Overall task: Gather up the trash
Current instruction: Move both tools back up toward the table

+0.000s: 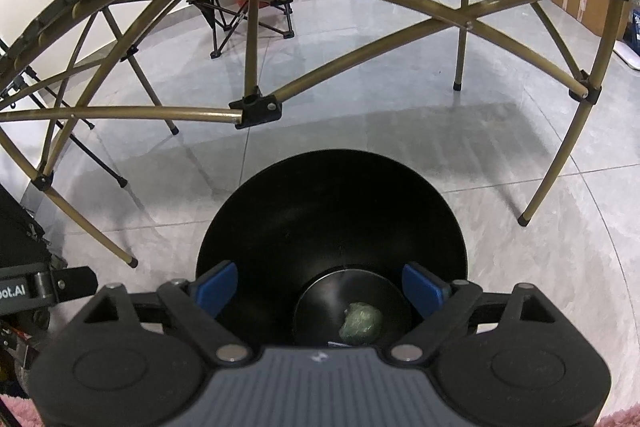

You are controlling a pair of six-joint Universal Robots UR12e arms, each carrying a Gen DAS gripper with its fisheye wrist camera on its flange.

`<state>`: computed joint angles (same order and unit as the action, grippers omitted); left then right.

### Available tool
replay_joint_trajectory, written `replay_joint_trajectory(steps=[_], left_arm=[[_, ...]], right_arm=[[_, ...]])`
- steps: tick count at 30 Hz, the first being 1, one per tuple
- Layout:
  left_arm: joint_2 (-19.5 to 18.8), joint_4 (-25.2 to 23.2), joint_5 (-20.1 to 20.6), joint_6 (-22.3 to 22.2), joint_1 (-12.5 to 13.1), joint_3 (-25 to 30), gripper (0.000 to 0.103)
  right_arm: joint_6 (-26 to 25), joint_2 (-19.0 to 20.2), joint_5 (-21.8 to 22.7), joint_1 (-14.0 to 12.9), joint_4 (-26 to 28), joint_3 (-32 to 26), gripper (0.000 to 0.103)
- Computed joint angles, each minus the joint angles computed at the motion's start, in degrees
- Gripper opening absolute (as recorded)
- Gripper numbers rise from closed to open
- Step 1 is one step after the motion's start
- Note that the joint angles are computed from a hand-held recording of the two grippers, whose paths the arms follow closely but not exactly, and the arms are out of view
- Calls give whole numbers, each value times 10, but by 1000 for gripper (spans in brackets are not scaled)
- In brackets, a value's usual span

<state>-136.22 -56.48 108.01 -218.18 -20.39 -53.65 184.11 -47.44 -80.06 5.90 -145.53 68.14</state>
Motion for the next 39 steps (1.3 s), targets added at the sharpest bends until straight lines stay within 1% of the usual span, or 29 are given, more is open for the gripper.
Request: replay_joint_trajectory(steps=[4, 7, 14, 20, 25, 28, 31, 33, 36, 39], left_arm=[[0, 4, 10, 6, -3, 1, 103], [2, 16, 16, 11, -4, -2, 103], [5, 56, 50, 29, -12, -10, 103], [8, 108, 85, 42, -20, -15, 103], [5, 173, 109, 73, -28, -7, 103], [1, 203, 115, 91, -31, 2, 103], [-5, 212, 118, 95, -33, 17, 103], [-13, 211, 122, 97, -34, 34, 103], [-25, 210, 126, 103, -34, 57, 103], [-39, 208, 129, 110, -33, 85, 103]], right_arm=[[-1, -3, -5, 0, -21, 6, 89], [-4, -5, -8, 0, -45, 10, 89], [-10, -14, -24, 0, -149, 32, 89], [7, -21, -28, -6, -236, 47, 89], [21, -24, -28, -12, -316, 52, 89], [27, -20, -32, -14, -356, 45, 90], [40, -10, -34, -17, -381, 27, 95], [43, -4, -37, -19, -392, 14, 95], [33, 9, -44, -19, -403, -11, 96], [26, 23, -46, -20, -402, -39, 100]])
